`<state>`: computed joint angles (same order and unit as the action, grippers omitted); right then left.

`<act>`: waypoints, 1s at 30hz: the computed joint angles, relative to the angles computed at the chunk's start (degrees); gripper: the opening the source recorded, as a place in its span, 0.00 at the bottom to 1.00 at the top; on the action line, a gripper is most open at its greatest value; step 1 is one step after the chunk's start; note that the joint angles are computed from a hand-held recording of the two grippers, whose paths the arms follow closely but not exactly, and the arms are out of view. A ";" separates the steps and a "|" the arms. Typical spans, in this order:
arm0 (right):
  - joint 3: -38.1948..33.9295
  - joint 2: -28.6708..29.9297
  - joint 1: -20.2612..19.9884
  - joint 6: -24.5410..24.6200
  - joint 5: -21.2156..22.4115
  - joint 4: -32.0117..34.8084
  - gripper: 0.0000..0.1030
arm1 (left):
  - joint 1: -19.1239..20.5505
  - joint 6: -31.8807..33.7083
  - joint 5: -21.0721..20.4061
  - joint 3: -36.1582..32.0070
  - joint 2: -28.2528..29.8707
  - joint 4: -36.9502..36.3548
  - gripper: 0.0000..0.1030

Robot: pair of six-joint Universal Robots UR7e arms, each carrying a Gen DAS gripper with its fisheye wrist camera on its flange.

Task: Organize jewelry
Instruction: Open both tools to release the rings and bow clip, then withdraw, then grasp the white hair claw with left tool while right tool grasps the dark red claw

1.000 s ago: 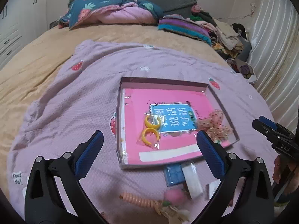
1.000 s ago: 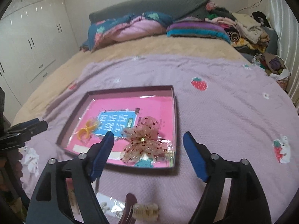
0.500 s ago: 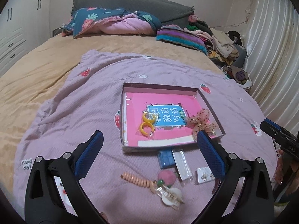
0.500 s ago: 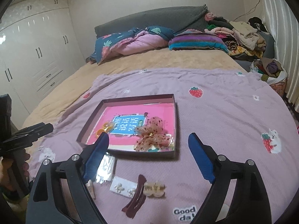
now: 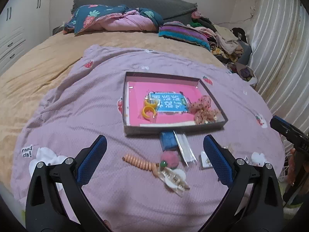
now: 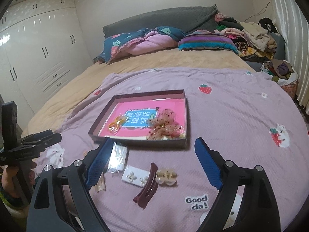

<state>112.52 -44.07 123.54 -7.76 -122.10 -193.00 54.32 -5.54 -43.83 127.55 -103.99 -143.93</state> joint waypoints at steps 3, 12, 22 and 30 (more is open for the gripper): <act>0.73 0.07 0.05 0.70 0.04 0.19 0.83 | -0.58 -0.83 0.10 1.35 -1.29 1.34 0.91; 3.39 0.34 -0.03 2.47 0.54 1.13 0.83 | -1.06 -2.98 -0.14 4.14 -3.72 4.82 0.91; 5.41 0.73 -0.09 3.70 0.12 1.35 0.83 | -1.99 -5.26 0.33 6.20 -5.93 7.95 0.91; 6.17 1.16 -0.67 4.59 0.81 2.71 0.83 | -1.38 -6.67 -0.70 7.62 -6.89 9.79 0.91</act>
